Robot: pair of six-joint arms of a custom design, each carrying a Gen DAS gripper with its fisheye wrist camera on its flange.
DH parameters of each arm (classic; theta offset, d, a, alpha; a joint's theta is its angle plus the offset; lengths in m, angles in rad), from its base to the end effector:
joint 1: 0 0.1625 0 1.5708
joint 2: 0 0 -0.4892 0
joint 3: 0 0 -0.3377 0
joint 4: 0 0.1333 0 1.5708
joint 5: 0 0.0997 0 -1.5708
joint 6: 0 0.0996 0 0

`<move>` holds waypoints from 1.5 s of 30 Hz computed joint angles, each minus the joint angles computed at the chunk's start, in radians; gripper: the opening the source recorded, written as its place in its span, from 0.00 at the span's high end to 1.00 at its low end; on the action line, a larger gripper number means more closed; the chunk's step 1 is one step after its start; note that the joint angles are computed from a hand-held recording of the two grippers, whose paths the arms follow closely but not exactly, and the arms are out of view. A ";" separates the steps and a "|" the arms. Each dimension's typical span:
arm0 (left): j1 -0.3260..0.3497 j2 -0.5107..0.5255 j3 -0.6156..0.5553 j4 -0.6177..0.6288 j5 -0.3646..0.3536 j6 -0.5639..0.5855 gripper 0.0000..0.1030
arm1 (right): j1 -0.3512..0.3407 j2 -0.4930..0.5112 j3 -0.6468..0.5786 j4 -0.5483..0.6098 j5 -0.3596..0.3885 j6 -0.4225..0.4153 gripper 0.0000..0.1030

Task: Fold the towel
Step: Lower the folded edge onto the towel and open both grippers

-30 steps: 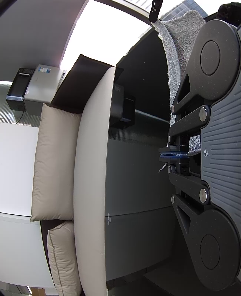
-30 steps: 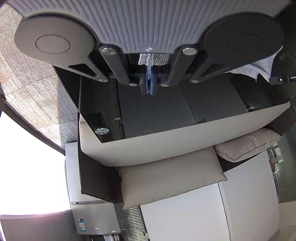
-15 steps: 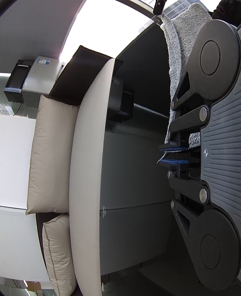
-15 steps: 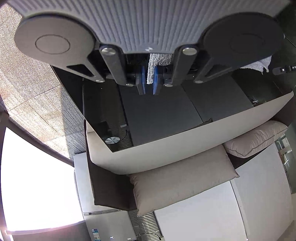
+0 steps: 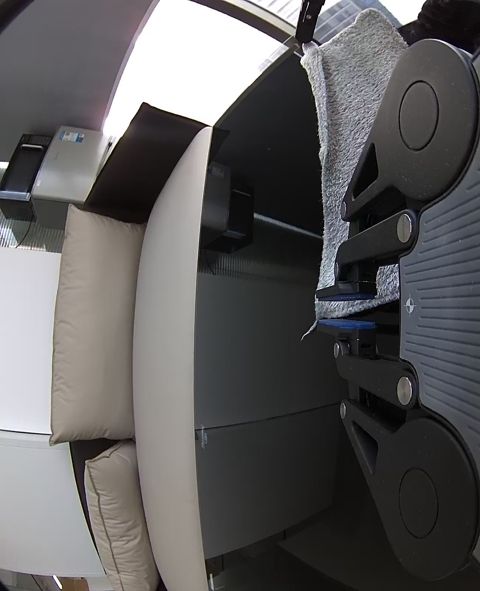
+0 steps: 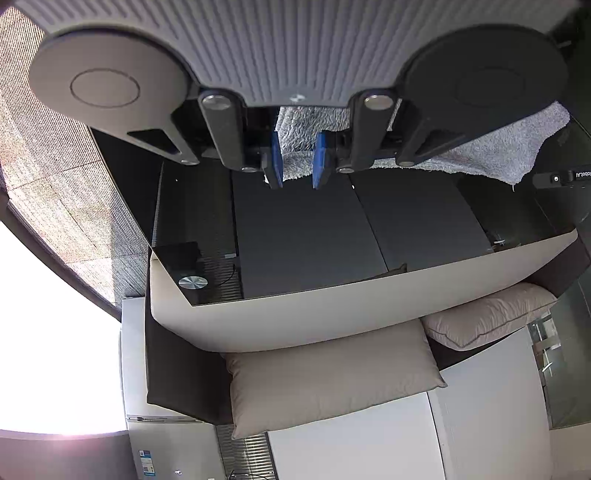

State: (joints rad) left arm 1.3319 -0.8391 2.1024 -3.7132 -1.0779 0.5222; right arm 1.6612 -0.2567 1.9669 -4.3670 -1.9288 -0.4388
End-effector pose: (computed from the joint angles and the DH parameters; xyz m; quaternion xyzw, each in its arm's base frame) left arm 0.0427 -0.5870 0.2254 0.2296 0.8534 -0.3774 0.2768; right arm 0.1481 -0.5441 -0.0030 0.1315 -0.8372 0.4743 0.2383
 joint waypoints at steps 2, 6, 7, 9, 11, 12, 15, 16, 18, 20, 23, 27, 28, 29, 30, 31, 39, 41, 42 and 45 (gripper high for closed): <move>0.000 0.000 0.001 0.004 0.001 -0.003 0.92 | 0.000 0.000 0.004 -0.004 0.004 -0.004 0.82; 0.001 -0.001 0.002 0.008 0.001 -0.008 0.91 | -0.001 -0.010 0.030 0.006 0.046 -0.016 0.82; 0.001 -0.001 0.001 0.011 0.000 -0.009 0.91 | 0.001 -0.010 0.032 0.010 0.051 -0.027 0.82; 0.000 -0.002 0.003 0.014 0.000 -0.008 0.91 | 0.005 -0.008 0.033 0.024 0.054 -0.044 0.82; -0.002 -0.003 0.006 0.018 -0.002 -0.007 0.91 | 0.007 -0.006 0.026 0.044 0.044 -0.044 0.82; -0.003 -0.002 0.007 0.017 -0.002 -0.004 0.90 | 0.007 -0.005 0.023 0.050 0.039 -0.044 0.82; -0.003 0.000 0.010 0.018 -0.001 -0.002 0.90 | 0.006 0.002 0.007 0.059 0.021 -0.041 0.82; -0.004 0.000 0.010 0.020 -0.001 -0.003 0.90 | 0.005 0.005 0.002 0.056 0.015 -0.040 0.82; -0.004 -0.001 0.012 0.024 -0.003 -0.004 0.90 | 0.003 0.006 -0.006 0.060 0.013 -0.034 0.82; -0.004 0.000 0.015 0.024 -0.004 -0.004 0.90 | 0.001 0.006 -0.012 0.066 0.013 -0.030 0.82; -0.004 -0.001 0.017 0.025 -0.003 -0.003 0.90 | -0.001 0.007 -0.027 0.079 0.012 -0.028 0.82; -0.004 0.001 0.016 0.029 -0.001 -0.004 0.90 | 0.000 0.008 -0.046 0.101 0.010 -0.026 0.82; -0.004 0.002 0.015 0.029 -0.001 -0.003 0.90 | 0.001 0.009 -0.051 0.104 0.006 -0.026 0.82; -0.004 0.002 0.015 0.028 0.000 -0.003 0.90 | 0.001 0.009 -0.055 0.108 0.003 -0.024 0.82; -0.004 0.004 0.014 0.029 0.000 -0.003 0.90 | 0.001 0.009 -0.058 0.111 0.001 -0.022 0.82; -0.005 0.005 0.012 0.030 0.001 -0.004 0.90 | 0.001 0.009 -0.062 0.115 -0.003 -0.021 0.82; -0.005 0.009 0.008 0.032 0.005 -0.004 0.88 | -0.002 0.010 -0.076 0.136 -0.022 -0.010 0.82; -0.006 0.009 0.009 0.031 0.005 -0.004 0.87 | -0.002 0.010 -0.076 0.131 -0.022 -0.008 0.82; -0.006 0.009 0.009 0.031 0.006 -0.004 0.87 | -0.002 0.010 -0.075 0.130 -0.022 -0.007 0.82; -0.007 0.010 0.010 0.029 0.008 -0.005 0.86 | 0.000 0.010 -0.075 0.130 -0.024 -0.001 0.82</move>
State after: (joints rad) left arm 1.3251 -0.8294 2.1121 -3.6846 -1.0702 0.5173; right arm 1.6609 -0.2468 1.8922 -4.2369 -1.9528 -0.4400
